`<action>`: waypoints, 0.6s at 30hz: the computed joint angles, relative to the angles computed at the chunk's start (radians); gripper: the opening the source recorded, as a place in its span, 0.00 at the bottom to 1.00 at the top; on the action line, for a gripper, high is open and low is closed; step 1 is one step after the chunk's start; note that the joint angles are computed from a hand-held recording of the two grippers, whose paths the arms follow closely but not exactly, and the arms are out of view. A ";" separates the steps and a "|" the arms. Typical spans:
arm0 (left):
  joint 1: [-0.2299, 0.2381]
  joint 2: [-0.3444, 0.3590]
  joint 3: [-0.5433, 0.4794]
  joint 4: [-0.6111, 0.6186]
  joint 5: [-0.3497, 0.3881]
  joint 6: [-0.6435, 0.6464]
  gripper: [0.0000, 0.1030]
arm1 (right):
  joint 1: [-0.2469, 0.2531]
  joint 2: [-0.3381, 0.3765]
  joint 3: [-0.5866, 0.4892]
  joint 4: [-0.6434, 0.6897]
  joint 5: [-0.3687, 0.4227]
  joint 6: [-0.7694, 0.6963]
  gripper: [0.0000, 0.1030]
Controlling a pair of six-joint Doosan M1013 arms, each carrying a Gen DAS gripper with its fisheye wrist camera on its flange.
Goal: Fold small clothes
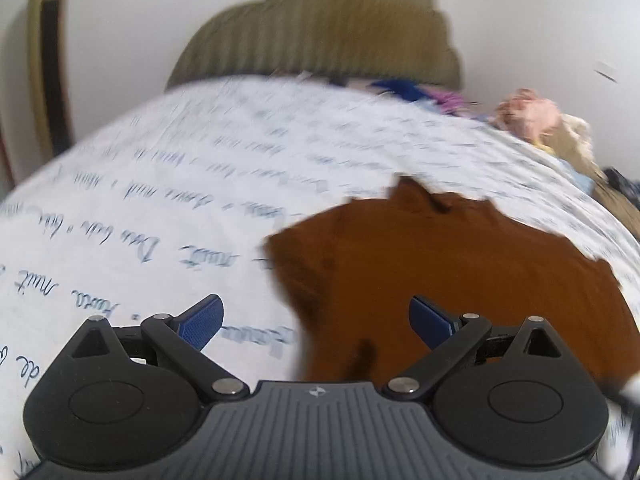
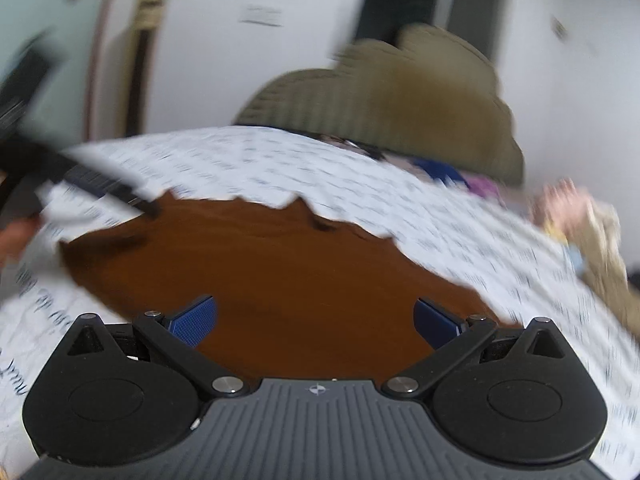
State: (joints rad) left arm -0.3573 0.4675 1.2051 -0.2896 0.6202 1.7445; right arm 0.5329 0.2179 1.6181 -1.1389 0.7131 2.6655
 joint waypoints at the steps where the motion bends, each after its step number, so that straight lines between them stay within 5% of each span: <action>1: 0.008 0.021 -0.035 -0.002 0.034 -0.021 0.97 | 0.011 0.015 -0.014 0.001 0.005 -0.042 1.00; 5: 0.045 0.098 -0.153 -0.089 0.160 -0.096 0.97 | 0.037 0.072 -0.090 0.141 0.027 -0.334 1.00; 8: 0.085 0.173 -0.255 -0.283 0.315 -0.061 0.97 | 0.078 0.115 -0.109 0.051 0.084 -0.417 1.00; 12: 0.107 0.244 -0.345 -0.430 0.422 -0.076 0.97 | 0.119 0.166 -0.118 -0.145 0.138 -0.416 1.00; 18: 0.111 0.346 -0.496 -0.569 0.575 -0.074 0.98 | 0.116 0.228 -0.182 -0.221 0.162 -0.360 0.96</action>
State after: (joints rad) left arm -0.2467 0.8133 0.7089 -0.8582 1.1951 1.6710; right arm 0.6484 0.4457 1.4365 -1.3602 0.8747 2.3050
